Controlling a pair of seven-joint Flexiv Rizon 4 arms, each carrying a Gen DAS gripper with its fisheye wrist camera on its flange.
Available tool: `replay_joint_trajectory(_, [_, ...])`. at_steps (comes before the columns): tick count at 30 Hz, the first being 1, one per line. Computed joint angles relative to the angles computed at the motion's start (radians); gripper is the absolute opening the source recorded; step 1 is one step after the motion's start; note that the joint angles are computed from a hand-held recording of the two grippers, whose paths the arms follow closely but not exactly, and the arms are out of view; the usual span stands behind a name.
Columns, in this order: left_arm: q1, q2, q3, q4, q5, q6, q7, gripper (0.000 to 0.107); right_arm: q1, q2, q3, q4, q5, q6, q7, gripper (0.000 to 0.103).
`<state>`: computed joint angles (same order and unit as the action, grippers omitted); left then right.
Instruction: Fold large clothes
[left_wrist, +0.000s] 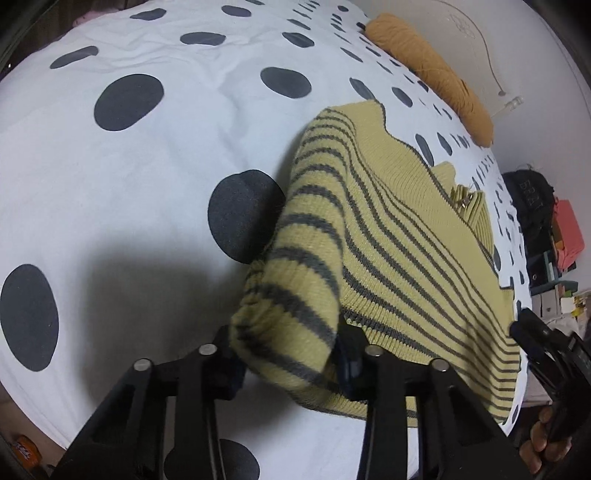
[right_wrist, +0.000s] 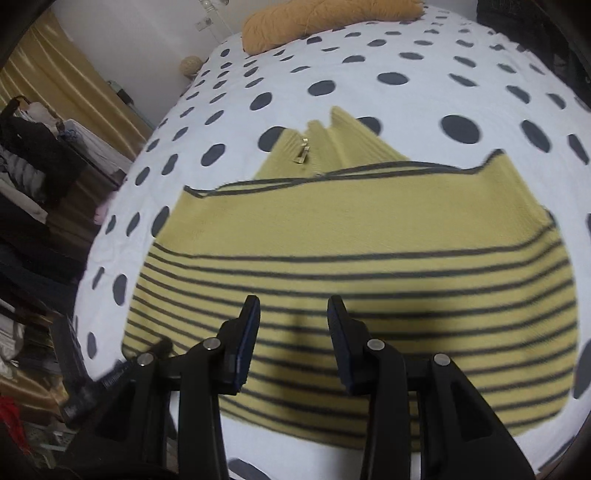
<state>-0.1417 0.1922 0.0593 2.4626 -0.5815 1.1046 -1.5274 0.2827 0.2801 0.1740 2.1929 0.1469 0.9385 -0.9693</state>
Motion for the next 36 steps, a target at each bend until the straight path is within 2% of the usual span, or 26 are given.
replay_joint_trajectory(1, [-0.003,0.003,0.002,0.003,-0.011,0.002,0.002,0.037,0.005,-0.032,-0.003,-0.019,-0.004,-0.018,0.01,0.039])
replay_joint_trajectory(4, [-0.008,0.002,0.004,0.011,-0.034,0.01,0.008,0.038,0.01,-0.139,-0.014,-0.096,-0.036,-0.211,0.028,0.045])
replay_joint_trajectory(5, [-0.009,0.003,0.002,0.014,-0.034,0.018,0.009,0.039,0.008,-0.162,-0.012,-0.108,-0.034,-0.234,0.033,0.045])
replay_joint_trajectory(8, [0.002,0.019,0.002,0.019,0.014,0.014,-0.002,0.05,0.011,-0.178,0.001,-0.165,-0.031,-0.232,0.046,0.047])
replay_joint_trajectory(9, [0.015,0.025,-0.001,0.018,0.053,0.013,-0.025,0.062,0.017,-0.187,0.006,-0.19,-0.031,-0.223,0.03,0.048])
replay_joint_trajectory(10, [0.022,0.03,0.001,0.022,0.07,0.011,-0.037,0.07,0.03,-0.211,0.014,-0.237,-0.071,-0.234,0.027,0.054])
replay_joint_trajectory(11, [0.017,0.033,0.01,0.028,0.054,0.014,-0.031,0.07,0.043,-0.242,0.02,-0.286,-0.111,-0.258,0.026,0.069])
replay_joint_trajectory(13, [-0.001,0.032,0.031,0.037,-0.021,0.007,0.006,0.07,0.075,-0.325,0.027,-0.401,-0.164,-0.33,0.003,0.079])
replay_joint_trajectory(15, [-0.008,0.027,0.042,0.037,-0.084,-0.011,0.045,0.07,0.109,-0.419,0.03,-0.524,-0.212,-0.421,-0.006,0.079])
replay_joint_trajectory(17, [0.001,0.019,0.043,0.026,-0.104,-0.035,0.07,0.07,0.126,-0.508,0.032,-0.644,-0.187,-0.49,-0.037,0.079])
replay_joint_trajectory(19, [0.016,0.011,0.035,0.014,-0.09,-0.052,0.075,0.07,0.15,-0.597,0.031,-0.762,-0.181,-0.562,-0.043,0.079])
replay_joint_trajectory(24, [0.039,-0.007,0.014,-0.014,-0.013,-0.075,0.074,0.076,0.246,-0.8,-0.003,-1.023,-0.297,-0.828,-0.044,0.079])
replay_joint_trajectory(30, [0.028,-0.009,0.011,-0.004,-0.011,-0.05,0.098,0.077,0.308,-0.941,-0.018,-1.213,-0.324,-0.98,-0.115,0.081])
replay_joint_trajectory(32, [0.026,-0.012,0.011,-0.005,-0.018,-0.05,0.11,0.077,0.338,-0.987,-0.036,-1.254,-0.362,-1.077,-0.147,0.082])
replay_joint_trajectory(33, [0.03,-0.011,0.01,-0.007,-0.005,-0.051,0.108,0.067,0.343,-0.991,-0.044,-1.24,-0.375,-1.093,-0.155,0.081])
replay_joint_trajectory(34, [0.026,-0.009,0.01,-0.007,-0.011,-0.046,0.123,0.045,0.334,-0.973,-0.043,-1.201,-0.364,-1.062,-0.141,0.076])
replay_joint_trajectory(35, [0.012,-0.005,0.021,-0.004,-0.059,-0.058,0.17,0.037,0.306,-0.941,-0.034,-1.157,-0.324,-1.008,-0.112,0.056])
replay_joint_trajectory(36, [0.018,-0.003,0.016,-0.01,-0.045,-0.063,0.158,0.035,0.293,-0.924,-0.034,-1.14,-0.312,-0.993,-0.093,0.044])
